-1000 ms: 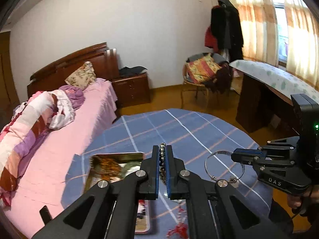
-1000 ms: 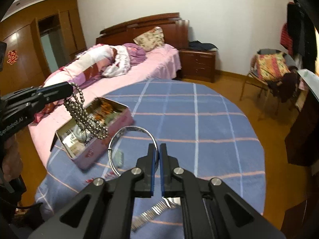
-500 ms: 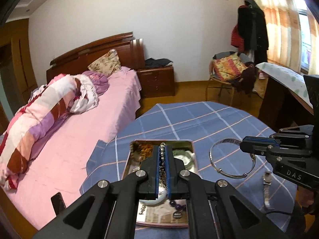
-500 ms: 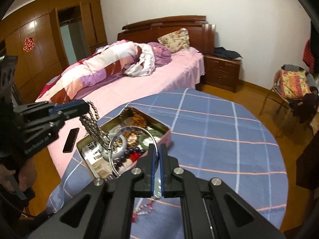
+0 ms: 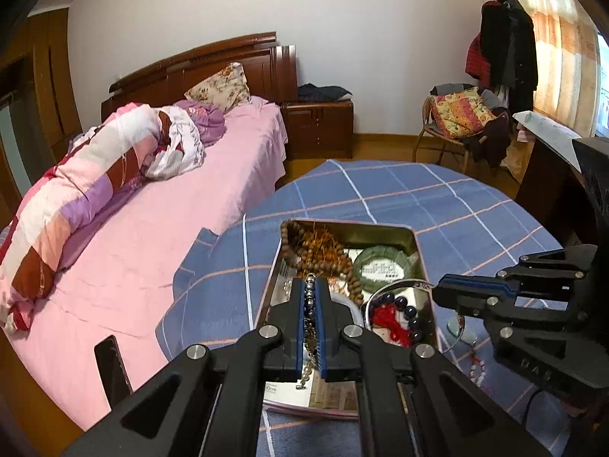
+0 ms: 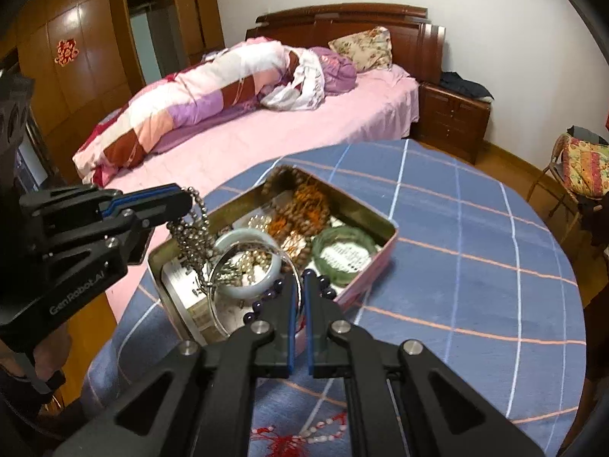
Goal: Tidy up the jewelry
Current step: 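Carry the chain with the left tool while the right tool carries the hoop over the tin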
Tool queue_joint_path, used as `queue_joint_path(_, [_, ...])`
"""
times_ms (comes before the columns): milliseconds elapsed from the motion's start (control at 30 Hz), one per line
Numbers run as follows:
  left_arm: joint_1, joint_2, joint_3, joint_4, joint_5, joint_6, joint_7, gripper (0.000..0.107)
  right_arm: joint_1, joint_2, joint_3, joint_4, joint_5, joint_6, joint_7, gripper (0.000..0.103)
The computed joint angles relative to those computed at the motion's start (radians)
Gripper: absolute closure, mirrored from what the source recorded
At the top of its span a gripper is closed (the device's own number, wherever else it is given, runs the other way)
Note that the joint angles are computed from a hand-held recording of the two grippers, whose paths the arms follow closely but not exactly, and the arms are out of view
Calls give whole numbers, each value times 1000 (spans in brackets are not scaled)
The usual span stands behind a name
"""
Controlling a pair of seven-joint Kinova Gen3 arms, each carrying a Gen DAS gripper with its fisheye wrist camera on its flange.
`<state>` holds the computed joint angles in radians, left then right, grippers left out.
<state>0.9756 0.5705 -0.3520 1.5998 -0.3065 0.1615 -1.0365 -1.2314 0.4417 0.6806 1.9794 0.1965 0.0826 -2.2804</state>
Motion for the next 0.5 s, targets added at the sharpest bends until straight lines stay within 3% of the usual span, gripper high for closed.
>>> queue_joint_path(367, [-84,42,97,-35,18,48,-36,103,156,29,-192,-70,50,75,-24,96])
queue_joint_path(500, [-123,45,146,-39,20,63,-48,102,178,17,-210,-56,66,55,-56,90])
